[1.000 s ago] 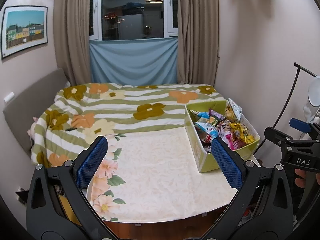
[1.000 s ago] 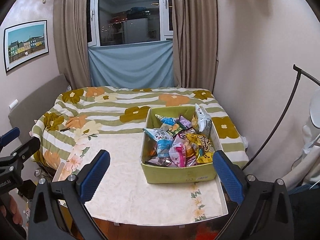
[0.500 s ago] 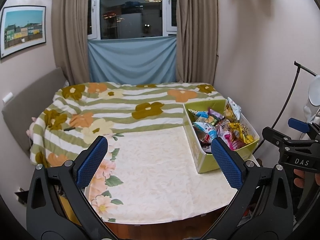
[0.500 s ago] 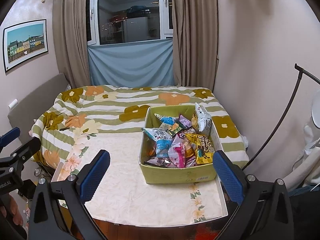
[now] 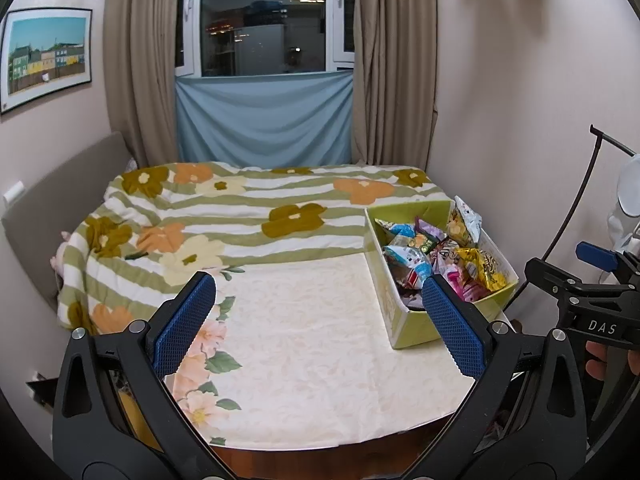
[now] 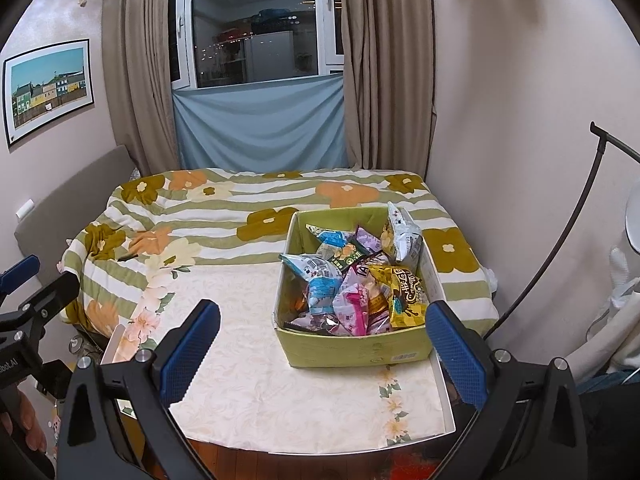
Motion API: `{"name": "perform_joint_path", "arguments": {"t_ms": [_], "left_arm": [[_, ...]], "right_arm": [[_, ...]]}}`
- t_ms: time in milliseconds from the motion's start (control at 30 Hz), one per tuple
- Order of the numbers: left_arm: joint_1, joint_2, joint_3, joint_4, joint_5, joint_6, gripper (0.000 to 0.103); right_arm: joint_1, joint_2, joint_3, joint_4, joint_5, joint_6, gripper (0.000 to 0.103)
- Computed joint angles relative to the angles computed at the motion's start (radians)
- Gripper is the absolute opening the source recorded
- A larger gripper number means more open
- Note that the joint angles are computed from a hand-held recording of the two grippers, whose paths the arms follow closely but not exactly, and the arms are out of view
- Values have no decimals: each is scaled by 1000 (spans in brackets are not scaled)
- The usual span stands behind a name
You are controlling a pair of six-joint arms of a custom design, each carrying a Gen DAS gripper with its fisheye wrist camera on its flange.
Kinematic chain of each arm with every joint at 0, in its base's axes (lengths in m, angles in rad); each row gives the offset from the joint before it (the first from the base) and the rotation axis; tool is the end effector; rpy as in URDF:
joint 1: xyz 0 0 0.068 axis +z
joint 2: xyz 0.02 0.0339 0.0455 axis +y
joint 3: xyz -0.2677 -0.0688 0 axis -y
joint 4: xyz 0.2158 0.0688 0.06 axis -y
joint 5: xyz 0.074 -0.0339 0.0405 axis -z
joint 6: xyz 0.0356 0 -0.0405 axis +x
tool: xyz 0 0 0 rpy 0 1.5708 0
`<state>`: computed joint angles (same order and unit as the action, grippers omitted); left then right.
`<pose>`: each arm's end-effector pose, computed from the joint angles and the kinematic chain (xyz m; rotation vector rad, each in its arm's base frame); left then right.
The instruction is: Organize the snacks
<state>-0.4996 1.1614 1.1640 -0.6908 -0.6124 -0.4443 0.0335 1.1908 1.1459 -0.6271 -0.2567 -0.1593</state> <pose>0.1930 -0.0820 0.3541 -0.2551 2.1051 0.1402 0.2234 0.0165 0.3449 -0.3515 2.1979 0.2188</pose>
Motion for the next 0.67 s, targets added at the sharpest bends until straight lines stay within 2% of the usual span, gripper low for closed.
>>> {"name": "perform_joint_path", "arguments": {"t_ms": [367, 667], "left_arm": [[-44, 8, 12, -16, -69, -32, 103], [-59, -14, 9, -15, -86, -28, 103]], "right_arm": [[-10, 7, 2, 1, -10, -4, 102], [-11, 5, 1, -2, -17, -2, 102]]}}
